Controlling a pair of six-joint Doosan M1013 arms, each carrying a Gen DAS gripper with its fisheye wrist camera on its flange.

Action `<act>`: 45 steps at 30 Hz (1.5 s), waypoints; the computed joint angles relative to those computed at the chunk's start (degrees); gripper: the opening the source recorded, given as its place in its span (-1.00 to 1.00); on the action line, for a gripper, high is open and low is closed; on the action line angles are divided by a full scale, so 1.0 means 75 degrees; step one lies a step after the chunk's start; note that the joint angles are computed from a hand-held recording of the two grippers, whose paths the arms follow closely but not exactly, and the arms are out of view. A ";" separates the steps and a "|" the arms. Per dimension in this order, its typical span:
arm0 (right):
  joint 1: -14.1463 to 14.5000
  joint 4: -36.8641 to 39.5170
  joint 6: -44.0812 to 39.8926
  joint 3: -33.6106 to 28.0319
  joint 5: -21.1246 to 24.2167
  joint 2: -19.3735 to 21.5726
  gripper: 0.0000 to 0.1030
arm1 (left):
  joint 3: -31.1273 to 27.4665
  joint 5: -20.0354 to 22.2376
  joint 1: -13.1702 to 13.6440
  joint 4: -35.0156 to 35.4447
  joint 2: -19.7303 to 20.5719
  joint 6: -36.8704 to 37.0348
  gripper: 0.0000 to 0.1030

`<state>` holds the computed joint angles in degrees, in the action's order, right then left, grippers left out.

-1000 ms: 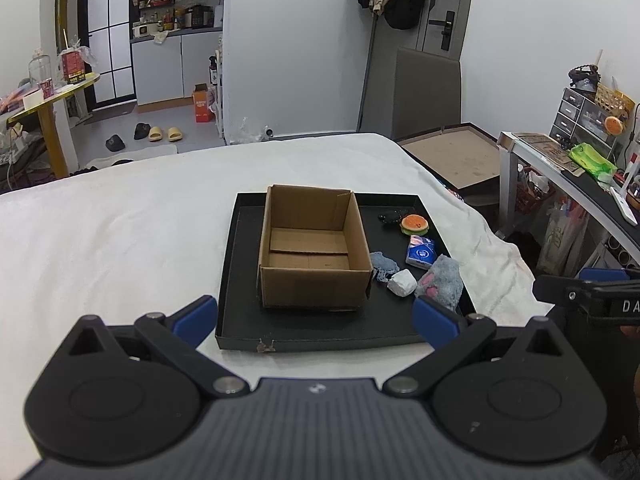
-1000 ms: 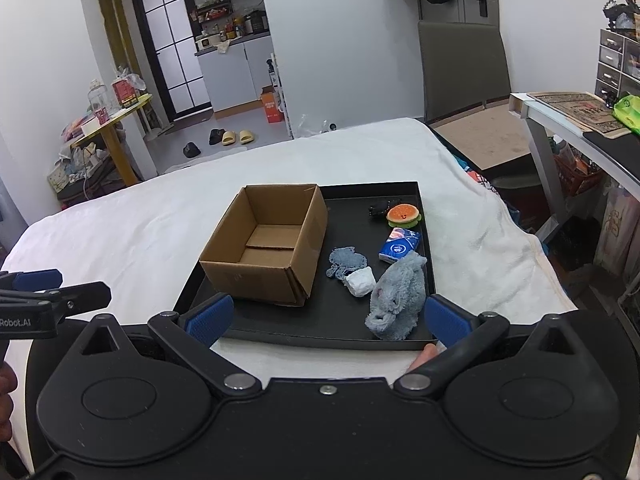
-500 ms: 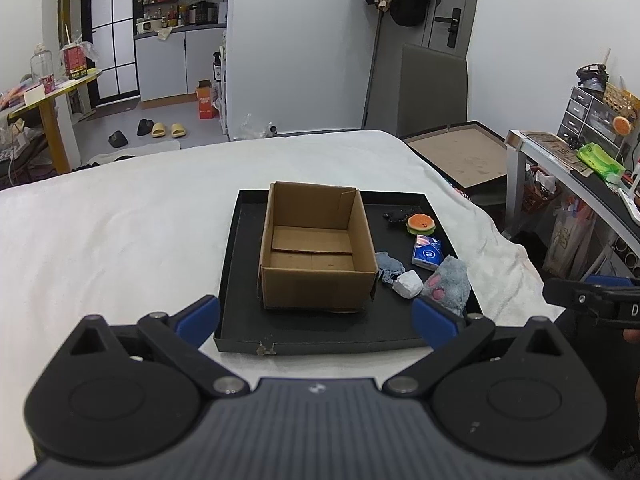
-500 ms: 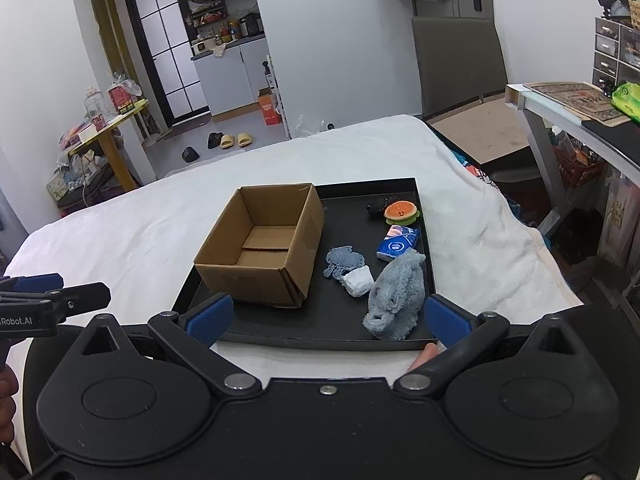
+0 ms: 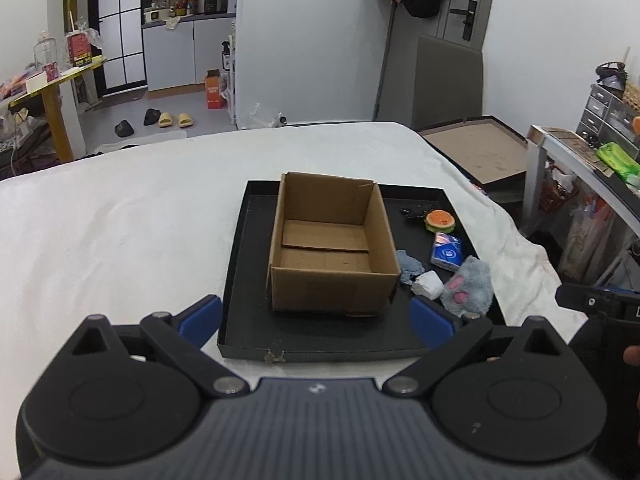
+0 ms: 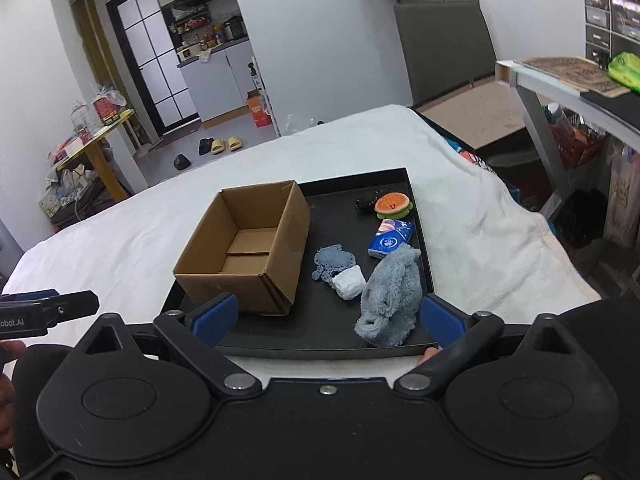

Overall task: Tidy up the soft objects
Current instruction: 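Move the right tool down to the grey plush toy and close on it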

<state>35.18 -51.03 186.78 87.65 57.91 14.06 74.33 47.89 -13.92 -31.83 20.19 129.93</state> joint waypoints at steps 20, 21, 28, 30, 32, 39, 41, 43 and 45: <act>-0.0469 0.0317 0.0813 0.0363 -0.0524 0.0167 0.48 | -0.0587 0.0059 -0.0065 0.0384 0.0714 -0.1139 0.37; -0.0486 0.0296 0.0859 0.0377 -0.0543 0.0178 0.46 | -0.0625 0.0079 -0.0067 0.0425 0.0752 -0.1214 0.33; -0.0700 0.0598 0.0918 0.0423 -0.0835 0.0277 0.26 | -0.0862 0.0121 -0.0119 0.0763 0.0992 -0.1647 0.19; -0.0765 0.0667 0.0884 0.0404 -0.0866 0.0330 0.24 | -0.0962 0.0191 -0.0124 0.0795 0.1080 -0.1764 0.15; -0.0826 0.0698 0.0854 0.0377 -0.0895 0.0386 0.24 | -0.1083 0.0241 -0.0135 0.0797 0.1183 -0.1881 0.14; -0.1064 0.0851 0.0716 0.0279 -0.0905 0.0578 0.23 | -0.1551 0.0418 -0.0244 0.0946 0.1576 -0.2180 -0.01; -0.1132 0.0886 0.0713 0.0278 -0.0919 0.0614 0.23 | -0.1720 0.0519 -0.0282 0.1054 0.1709 -0.2305 -0.04; -0.1192 0.0927 0.0726 0.0283 -0.0940 0.0646 0.23 | -0.1854 0.0582 -0.0315 0.1165 0.1820 -0.2442 -0.06; -0.1258 0.0999 0.0748 0.0303 -0.1039 0.0666 0.23 | -0.1984 0.0638 -0.0342 0.1248 0.1931 -0.2595 -0.08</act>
